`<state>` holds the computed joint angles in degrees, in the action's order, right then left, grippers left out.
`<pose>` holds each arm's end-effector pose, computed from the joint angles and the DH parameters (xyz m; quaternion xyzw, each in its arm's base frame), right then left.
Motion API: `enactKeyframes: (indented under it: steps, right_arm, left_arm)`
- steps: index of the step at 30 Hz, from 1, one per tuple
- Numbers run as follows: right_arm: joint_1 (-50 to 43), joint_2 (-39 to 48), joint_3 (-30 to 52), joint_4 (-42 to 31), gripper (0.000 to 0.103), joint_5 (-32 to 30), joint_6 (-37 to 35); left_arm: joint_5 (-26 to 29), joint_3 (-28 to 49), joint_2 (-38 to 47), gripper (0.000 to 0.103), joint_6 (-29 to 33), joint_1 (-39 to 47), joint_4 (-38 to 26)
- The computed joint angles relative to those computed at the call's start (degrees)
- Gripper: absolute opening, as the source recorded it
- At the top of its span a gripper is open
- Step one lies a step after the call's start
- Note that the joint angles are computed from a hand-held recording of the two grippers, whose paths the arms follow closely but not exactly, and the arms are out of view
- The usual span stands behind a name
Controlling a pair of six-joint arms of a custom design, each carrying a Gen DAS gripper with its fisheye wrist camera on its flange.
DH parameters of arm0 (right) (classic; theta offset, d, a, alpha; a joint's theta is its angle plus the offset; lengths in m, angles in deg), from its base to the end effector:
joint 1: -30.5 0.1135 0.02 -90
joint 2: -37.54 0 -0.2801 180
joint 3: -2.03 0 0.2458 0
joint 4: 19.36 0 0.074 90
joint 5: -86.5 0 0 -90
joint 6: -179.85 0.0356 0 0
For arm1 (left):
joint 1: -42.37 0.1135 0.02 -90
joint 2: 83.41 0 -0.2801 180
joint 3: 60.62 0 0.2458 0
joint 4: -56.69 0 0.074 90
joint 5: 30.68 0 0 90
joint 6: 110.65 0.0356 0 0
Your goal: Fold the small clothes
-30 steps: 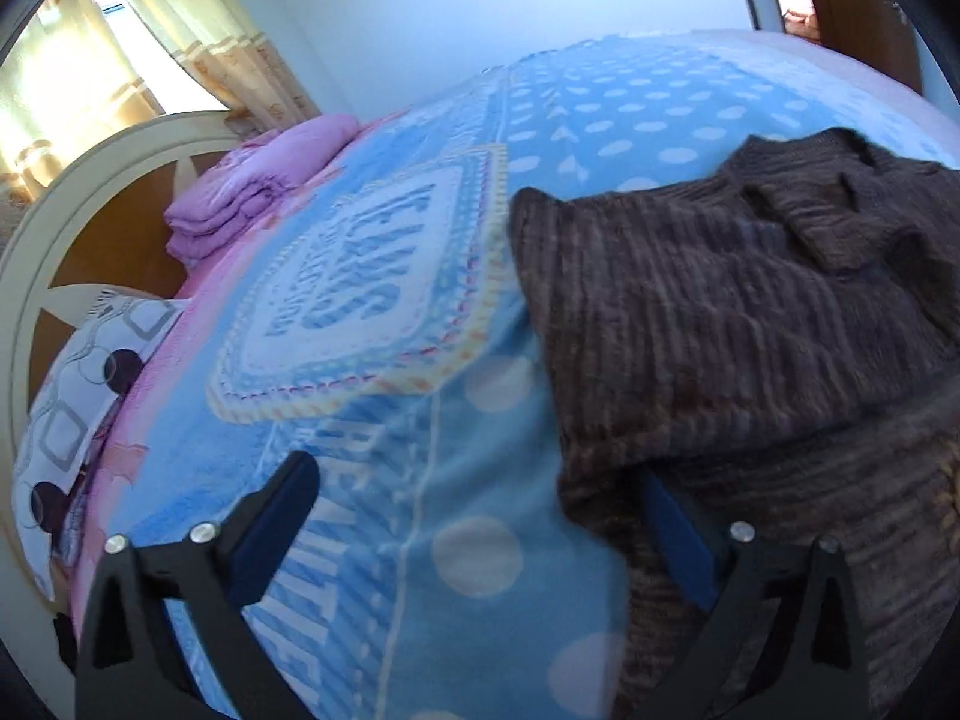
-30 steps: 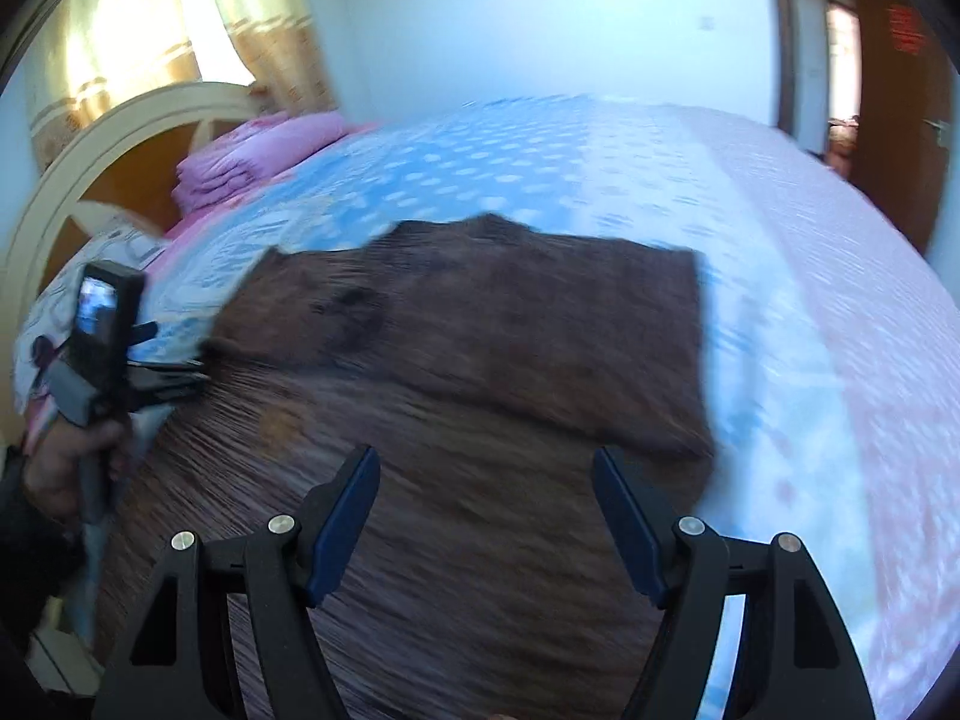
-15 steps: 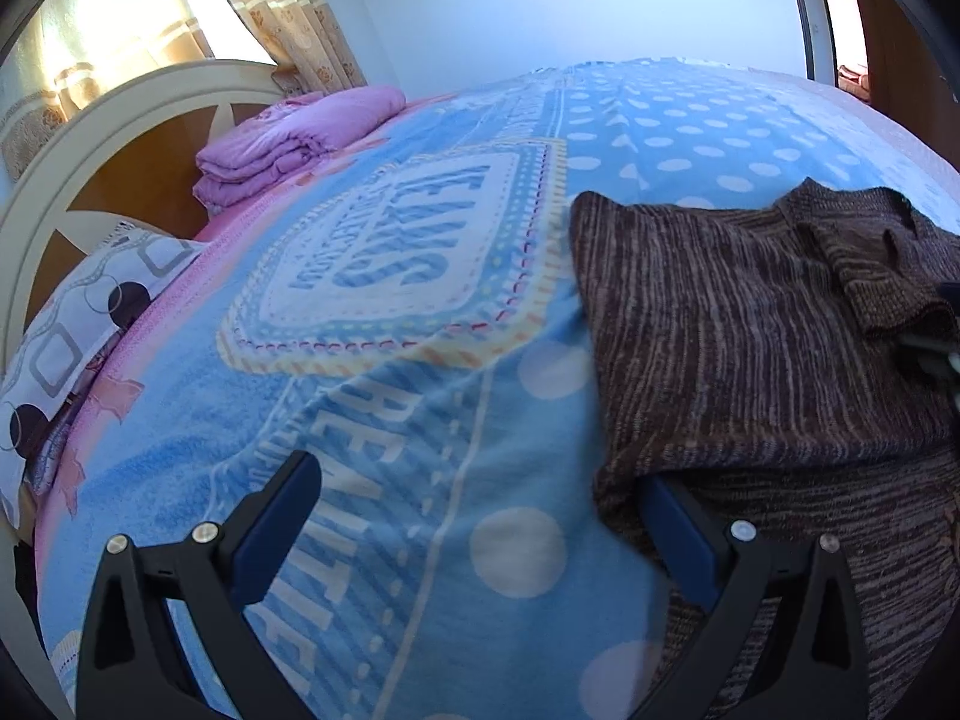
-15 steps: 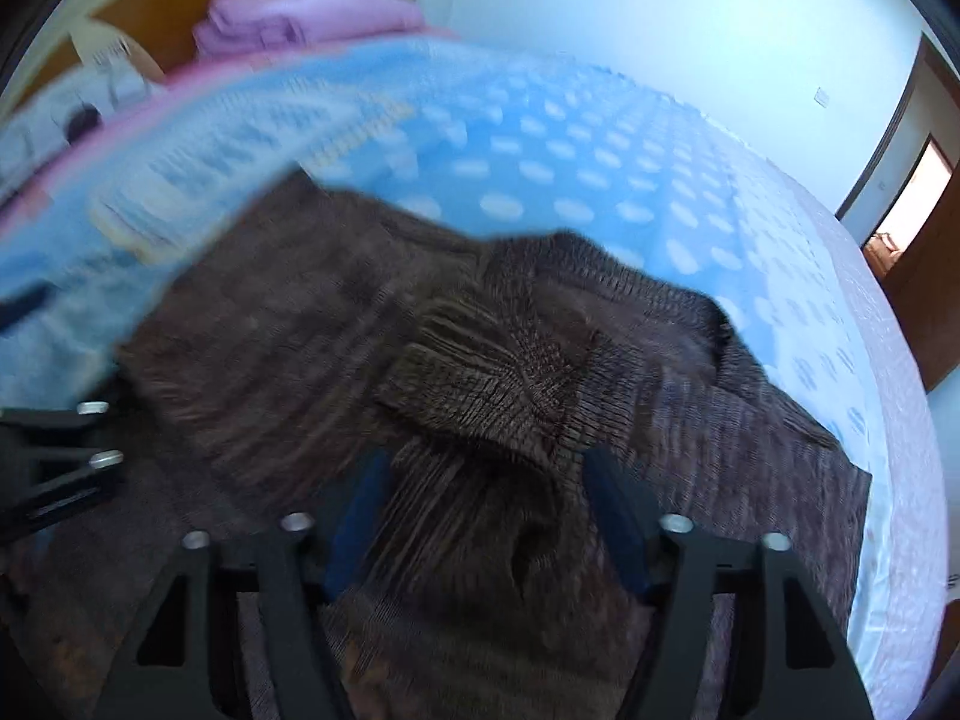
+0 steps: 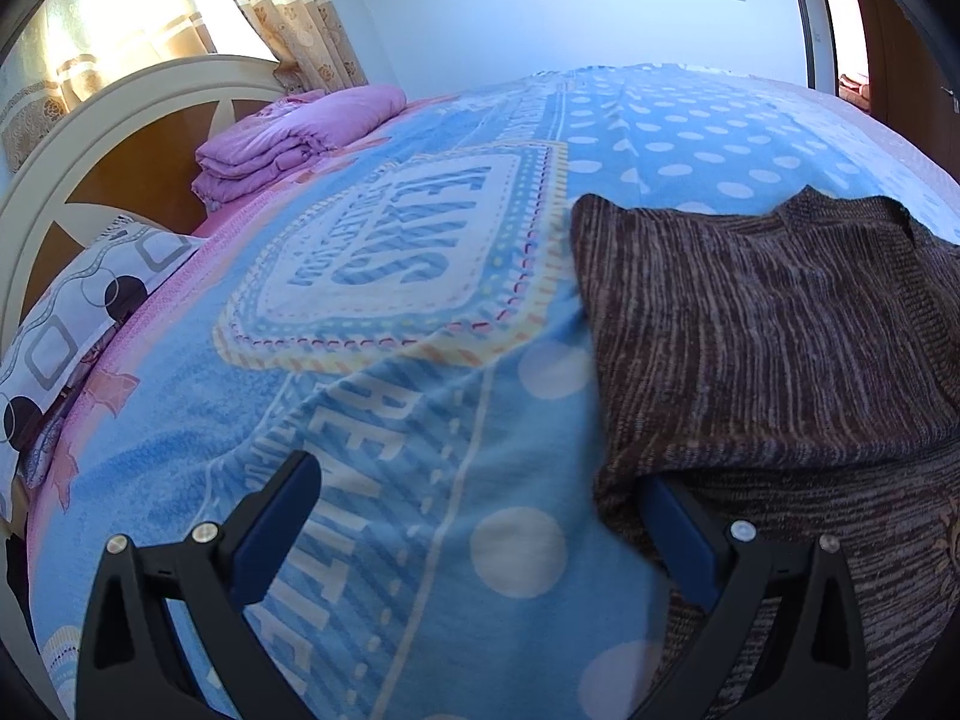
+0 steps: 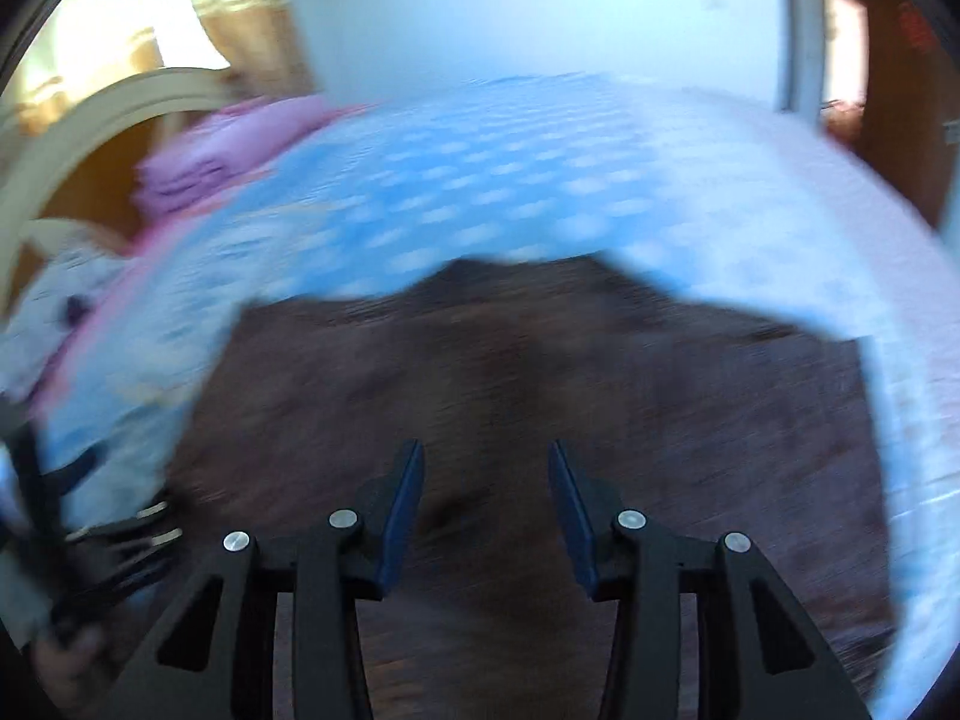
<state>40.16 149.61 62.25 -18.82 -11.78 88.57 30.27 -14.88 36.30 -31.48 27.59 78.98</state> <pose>0.3396 0.0630 0.0945 -0.1135 0.9345 0.0921 0.3245 0.2866 -0.0577 0.0381 -0.0508 0.9167 0.1606 0.3623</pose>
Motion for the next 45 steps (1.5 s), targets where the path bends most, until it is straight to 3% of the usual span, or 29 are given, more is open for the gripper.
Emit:
enactKeyframes:
  steps: [4,7,16,22,25,29,35,38,45]
  right_arm:
    - [4.9,2.48,-2.52,5.36,0.044,11.7,-1.21]
    - [-0.2,1.87,-5.39,6.59,0.044,6.99,-0.93]
    - [-12.87,-5.56,-11.64,8.98,0.044,2.2,-5.11]
    - [-23.96,5.1,2.02,0.16,0.044,2.19,-7.34]
    - [-28.13,6.77,3.96,0.09,0.043,-1.75,-9.84]
    - [-28.44,5.07,1.04,2.64,0.045,1.09,-11.86]
    - [-34.6,1.06,-3.64,3.81,0.046,-7.2,-11.84]
    - [-33.04,1.48,-6.3,7.54,0.046,-0.91,-14.83]
    - [-38.32,3.95,-5.63,9.32,0.052,-4.65,-14.58]
  left_arm:
    - [0.22,-0.09,0.02,0.103,-0.24,-0.05,0.2]
    - [1.1,-0.83,-0.29,0.103,-0.28,0.35,1.28]
    - [0.46,-1.43,-0.32,0.103,-0.12,-0.27,2.52]
    - [2.12,-4.7,-1.32,0.103,1.11,-0.52,7.87]
    - [4.05,-7.43,-1.87,0.103,2.66,-1.13,12.53]
    - [3.88,-9.76,-1.97,0.103,3.8,-2.29,17.34]
    - [2.36,-7.77,-1.76,0.103,3.58,-3.28,12.63]
    - [0.69,-6.57,-1.11,0.103,3.79,-4.31,10.56]
    - [-1.33,-4.64,-0.13,0.103,4.27,-5.57,7.01]
